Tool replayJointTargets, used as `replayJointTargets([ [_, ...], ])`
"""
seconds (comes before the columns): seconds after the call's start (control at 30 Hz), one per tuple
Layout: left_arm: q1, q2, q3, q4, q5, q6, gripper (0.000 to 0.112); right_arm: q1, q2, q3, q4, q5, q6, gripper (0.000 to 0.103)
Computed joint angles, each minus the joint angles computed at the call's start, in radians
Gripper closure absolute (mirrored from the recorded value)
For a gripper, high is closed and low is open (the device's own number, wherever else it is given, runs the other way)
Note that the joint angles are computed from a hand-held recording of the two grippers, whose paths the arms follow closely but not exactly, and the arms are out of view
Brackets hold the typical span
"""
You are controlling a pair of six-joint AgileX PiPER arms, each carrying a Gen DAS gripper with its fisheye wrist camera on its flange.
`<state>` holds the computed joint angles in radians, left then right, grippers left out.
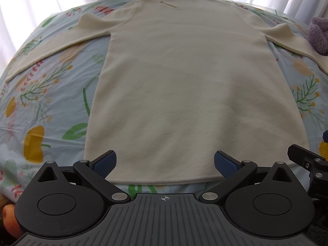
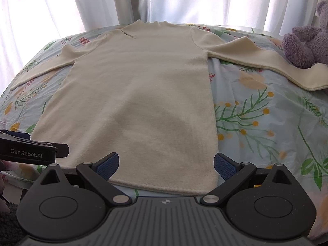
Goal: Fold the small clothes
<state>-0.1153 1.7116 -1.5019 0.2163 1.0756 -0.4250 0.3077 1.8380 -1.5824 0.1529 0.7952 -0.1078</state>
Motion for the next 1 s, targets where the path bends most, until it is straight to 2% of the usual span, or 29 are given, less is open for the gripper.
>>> replayJointTargets([
  [1.0,0.010,0.023,-0.024,-0.007,0.017,0.002,0.009,-0.004,0.020,-0.025,0.016,0.020,-0.007,0.004],
])
